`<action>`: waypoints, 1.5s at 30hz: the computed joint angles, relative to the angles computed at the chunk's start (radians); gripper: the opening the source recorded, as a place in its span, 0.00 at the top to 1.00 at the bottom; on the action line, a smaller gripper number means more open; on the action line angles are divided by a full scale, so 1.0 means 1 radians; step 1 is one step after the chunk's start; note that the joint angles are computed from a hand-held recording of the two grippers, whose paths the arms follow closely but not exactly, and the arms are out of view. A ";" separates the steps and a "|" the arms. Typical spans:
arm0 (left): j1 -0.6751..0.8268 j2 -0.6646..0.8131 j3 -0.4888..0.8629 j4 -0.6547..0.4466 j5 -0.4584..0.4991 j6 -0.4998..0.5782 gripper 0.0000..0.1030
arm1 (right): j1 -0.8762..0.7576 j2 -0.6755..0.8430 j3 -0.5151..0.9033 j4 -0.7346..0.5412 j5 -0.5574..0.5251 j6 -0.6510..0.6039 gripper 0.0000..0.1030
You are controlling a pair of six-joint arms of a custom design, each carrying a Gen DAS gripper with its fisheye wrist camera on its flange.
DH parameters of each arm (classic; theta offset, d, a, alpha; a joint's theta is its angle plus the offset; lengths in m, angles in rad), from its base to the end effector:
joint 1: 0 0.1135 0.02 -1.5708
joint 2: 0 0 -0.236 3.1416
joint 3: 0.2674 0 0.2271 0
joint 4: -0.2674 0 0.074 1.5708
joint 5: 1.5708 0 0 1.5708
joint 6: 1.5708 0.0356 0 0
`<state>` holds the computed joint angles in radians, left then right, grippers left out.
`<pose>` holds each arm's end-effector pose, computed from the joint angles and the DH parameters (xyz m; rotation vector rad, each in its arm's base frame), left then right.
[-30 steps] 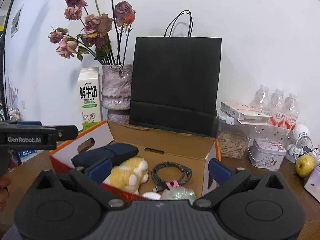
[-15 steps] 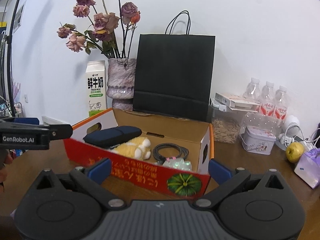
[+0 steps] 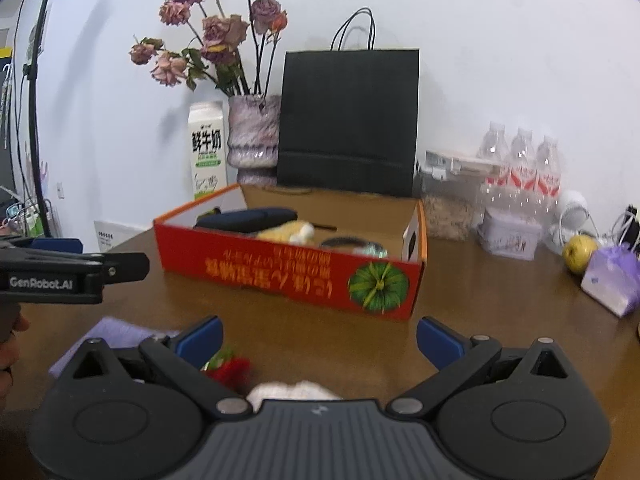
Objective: Organize objects
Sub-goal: 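Lift both tools back from the box toward the remaining table items, then grasp the white cloth with the right tool while the left tool grasps the lavender pouch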
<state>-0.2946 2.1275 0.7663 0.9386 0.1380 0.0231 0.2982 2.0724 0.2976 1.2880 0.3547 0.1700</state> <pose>0.3322 -0.1059 0.0673 0.4048 1.9613 -0.3121 0.2357 0.0595 0.0435 0.0879 2.0237 -0.0698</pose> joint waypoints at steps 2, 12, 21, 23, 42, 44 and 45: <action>0.006 -0.006 -0.036 0.026 0.012 0.005 0.00 | 0.031 0.030 -0.026 0.039 0.032 0.017 0.00; 0.035 0.013 -0.133 0.085 0.033 0.013 0.00 | 0.090 0.185 -0.111 0.197 0.061 0.094 0.00; 0.066 0.010 -0.134 0.045 0.074 0.006 0.00 | 0.075 0.169 -0.057 0.078 0.024 0.104 0.00; 0.064 0.010 -0.134 0.043 0.075 0.010 0.00 | 0.060 0.147 -0.031 0.019 0.009 0.097 0.00; 0.069 0.020 -0.103 -0.010 0.057 -0.011 0.00 | 0.022 0.128 0.101 -0.180 -0.102 0.004 0.12; 0.070 0.021 -0.093 -0.029 0.056 -0.013 0.00 | 0.034 0.126 0.086 -0.159 -0.098 -0.007 0.17; 0.073 0.021 -0.090 -0.033 0.058 -0.014 0.00 | 0.038 0.127 0.078 -0.143 -0.102 -0.012 0.23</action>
